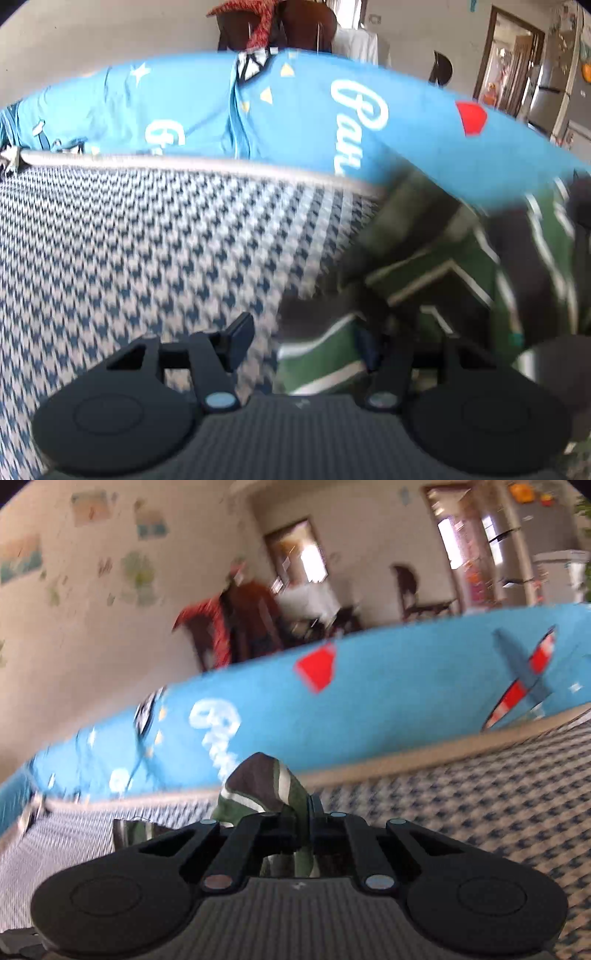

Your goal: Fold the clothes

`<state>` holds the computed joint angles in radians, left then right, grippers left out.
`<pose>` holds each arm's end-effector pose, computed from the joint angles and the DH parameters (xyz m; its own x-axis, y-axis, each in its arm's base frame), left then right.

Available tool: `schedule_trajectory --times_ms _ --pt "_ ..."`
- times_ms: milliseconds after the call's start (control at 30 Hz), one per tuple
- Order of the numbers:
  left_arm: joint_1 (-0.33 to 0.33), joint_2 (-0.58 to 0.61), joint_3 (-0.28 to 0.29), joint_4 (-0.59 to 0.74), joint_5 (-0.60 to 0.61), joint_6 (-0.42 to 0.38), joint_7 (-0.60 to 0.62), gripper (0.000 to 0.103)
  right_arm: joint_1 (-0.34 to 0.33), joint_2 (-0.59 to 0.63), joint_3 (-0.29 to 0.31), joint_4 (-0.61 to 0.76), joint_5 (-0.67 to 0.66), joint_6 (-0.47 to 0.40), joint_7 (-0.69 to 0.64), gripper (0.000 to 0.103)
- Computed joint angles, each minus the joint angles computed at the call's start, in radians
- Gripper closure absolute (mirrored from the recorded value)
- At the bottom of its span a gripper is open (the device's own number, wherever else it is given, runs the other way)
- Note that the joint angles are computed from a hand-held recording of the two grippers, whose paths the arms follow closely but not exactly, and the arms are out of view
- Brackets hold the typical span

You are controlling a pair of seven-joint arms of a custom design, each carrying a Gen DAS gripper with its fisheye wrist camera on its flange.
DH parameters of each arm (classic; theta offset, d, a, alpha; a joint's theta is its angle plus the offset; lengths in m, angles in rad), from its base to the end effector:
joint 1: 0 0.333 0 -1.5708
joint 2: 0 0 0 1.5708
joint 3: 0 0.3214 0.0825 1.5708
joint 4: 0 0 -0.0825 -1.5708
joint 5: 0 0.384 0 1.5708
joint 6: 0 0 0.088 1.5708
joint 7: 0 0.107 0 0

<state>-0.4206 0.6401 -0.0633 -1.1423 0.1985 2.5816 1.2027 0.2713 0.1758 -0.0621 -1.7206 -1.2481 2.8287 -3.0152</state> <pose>0.7045 -0.3546 0.5304 -0.2532 -0.9612 0.1092 -0.6911 0.1008 -0.7157 0.6299 0.1862 0.5641 -0.2348 -0.9278 -0.2900 -0.3336 0.3572 -0.8724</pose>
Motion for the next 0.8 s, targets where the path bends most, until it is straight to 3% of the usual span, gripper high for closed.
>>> schedule_trajectory --times_ms 133,167,200,267,400,600,667,700,800 --pt "-0.004 0.037 -0.005 0.093 -0.015 -0.035 -0.005 0.035 -0.005 -0.096 -0.002 -0.065 -0.129 -0.127 0.156 0.095" --pt "0.001 0.051 -0.012 0.12 -0.027 -0.045 -0.002 0.026 -0.014 -0.119 0.009 -0.086 -0.126 -0.171 0.158 0.095" --pt "0.007 0.057 -0.02 0.131 -0.042 -0.05 -0.002 0.016 -0.022 -0.14 0.022 -0.106 -0.11 -0.222 0.143 0.095" --pt "0.018 0.055 -0.039 0.122 -0.078 -0.051 -0.004 0.009 -0.041 -0.182 0.045 -0.145 -0.08 -0.303 0.119 0.095" --pt "0.047 0.033 -0.095 0.08 -0.168 -0.08 0.048 0.0 -0.096 -0.251 0.063 -0.227 0.046 -0.324 0.061 0.092" --pt "0.057 -0.003 -0.127 0.024 -0.245 -0.112 0.107 0.0 -0.145 -0.287 0.097 -0.265 0.074 -0.309 0.019 0.074" --pt "0.068 -0.014 -0.147 0.004 -0.281 -0.117 0.135 0.0 -0.149 -0.281 0.098 -0.26 0.115 -0.294 -0.015 0.064" --pt "0.07 -0.018 -0.154 -0.003 -0.296 -0.123 0.15 0.0 -0.15 -0.277 0.097 -0.258 0.144 -0.284 -0.035 0.054" --pt "0.053 -0.021 -0.149 -0.01 -0.294 -0.151 0.175 0.0 -0.144 -0.272 0.111 -0.244 0.204 -0.378 -0.103 0.051"
